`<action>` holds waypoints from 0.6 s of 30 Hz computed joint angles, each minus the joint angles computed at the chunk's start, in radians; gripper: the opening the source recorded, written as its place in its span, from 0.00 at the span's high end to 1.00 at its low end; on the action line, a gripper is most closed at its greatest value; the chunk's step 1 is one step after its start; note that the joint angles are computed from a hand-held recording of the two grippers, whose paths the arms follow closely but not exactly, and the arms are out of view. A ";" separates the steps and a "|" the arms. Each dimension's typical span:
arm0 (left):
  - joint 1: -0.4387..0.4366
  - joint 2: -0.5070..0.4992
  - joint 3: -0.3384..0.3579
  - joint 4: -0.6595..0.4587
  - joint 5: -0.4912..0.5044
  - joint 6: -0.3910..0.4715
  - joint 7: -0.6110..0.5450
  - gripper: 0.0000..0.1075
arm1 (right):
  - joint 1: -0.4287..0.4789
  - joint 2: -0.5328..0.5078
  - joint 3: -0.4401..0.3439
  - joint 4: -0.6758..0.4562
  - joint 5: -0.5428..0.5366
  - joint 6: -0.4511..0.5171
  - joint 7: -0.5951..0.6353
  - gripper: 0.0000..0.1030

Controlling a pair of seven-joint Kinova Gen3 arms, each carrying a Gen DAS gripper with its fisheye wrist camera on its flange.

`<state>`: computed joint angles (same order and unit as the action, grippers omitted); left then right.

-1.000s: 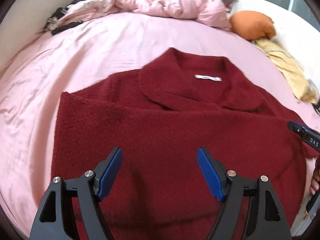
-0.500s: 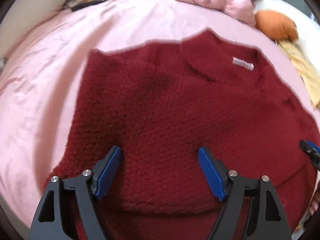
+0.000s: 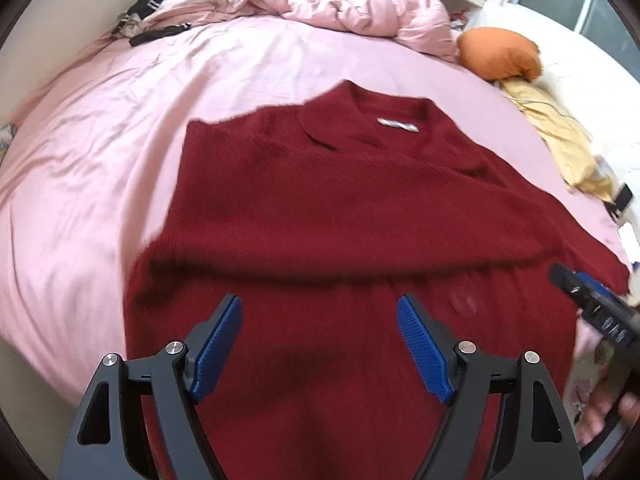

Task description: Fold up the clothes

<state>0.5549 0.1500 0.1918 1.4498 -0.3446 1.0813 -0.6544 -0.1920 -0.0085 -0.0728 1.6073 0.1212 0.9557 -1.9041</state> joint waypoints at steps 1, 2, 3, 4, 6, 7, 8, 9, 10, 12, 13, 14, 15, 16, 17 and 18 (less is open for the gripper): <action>0.042 -0.014 -0.010 0.029 -0.017 -0.006 0.041 0.26 | -0.012 -0.037 -0.017 0.041 0.028 -0.013 -0.041 0.30; 0.088 -0.028 -0.025 0.060 -0.033 -0.011 0.081 0.26 | -0.007 -0.068 -0.053 0.079 0.055 -0.025 -0.081 0.30; 0.117 -0.036 -0.021 0.086 -0.050 -0.015 0.122 0.26 | 0.003 -0.100 -0.091 0.122 0.079 -0.033 -0.122 0.30; 0.128 -0.035 0.000 0.105 -0.068 -0.017 0.159 0.26 | -0.006 -0.136 -0.111 0.167 0.098 -0.032 -0.163 0.30; 0.134 -0.039 0.069 0.149 -0.121 -0.015 0.237 0.26 | -0.043 -0.192 -0.118 0.233 0.122 -0.020 -0.227 0.30; 0.154 -0.036 0.079 0.162 -0.146 -0.005 0.266 0.26 | -0.042 -0.217 -0.142 0.260 0.138 -0.008 -0.264 0.30; 0.180 -0.030 0.091 0.171 -0.179 0.015 0.300 0.26 | -0.039 -0.240 -0.169 0.283 0.160 0.004 -0.300 0.30; 0.207 -0.022 0.100 0.175 -0.215 0.037 0.330 0.26 | -0.038 -0.257 -0.193 0.296 0.181 0.018 -0.327 0.30; 0.230 -0.017 0.105 0.174 -0.251 0.054 0.351 0.26 | -0.037 -0.275 -0.210 0.303 0.203 0.020 -0.343 0.30; 0.265 -0.018 0.109 0.176 -0.313 0.068 0.383 0.24 | -0.035 -0.292 -0.224 0.312 0.231 0.002 -0.355 0.30; 0.274 -0.016 0.109 0.173 -0.326 0.075 0.385 0.22 | -0.033 -0.297 -0.229 0.316 0.243 -0.009 -0.358 0.30; 0.265 -0.008 0.118 0.168 -0.323 0.082 0.379 0.22 | -0.033 -0.297 -0.229 0.317 0.243 -0.012 -0.355 0.30; 0.267 -0.003 0.108 0.162 -0.308 0.085 0.362 0.22 | -0.036 -0.292 -0.222 0.315 0.234 -0.010 -0.345 0.30; 0.265 0.000 0.105 0.159 -0.298 0.086 0.352 0.22 | -0.039 -0.289 -0.214 0.315 0.223 -0.009 -0.335 0.30; 0.265 -0.001 0.102 0.160 -0.295 0.082 0.350 0.22 | -0.041 -0.288 -0.207 0.316 0.212 -0.009 -0.327 0.30; 0.265 -0.004 0.099 0.162 -0.292 0.076 0.349 0.22 | -0.041 -0.289 -0.205 0.318 0.205 -0.011 -0.324 0.30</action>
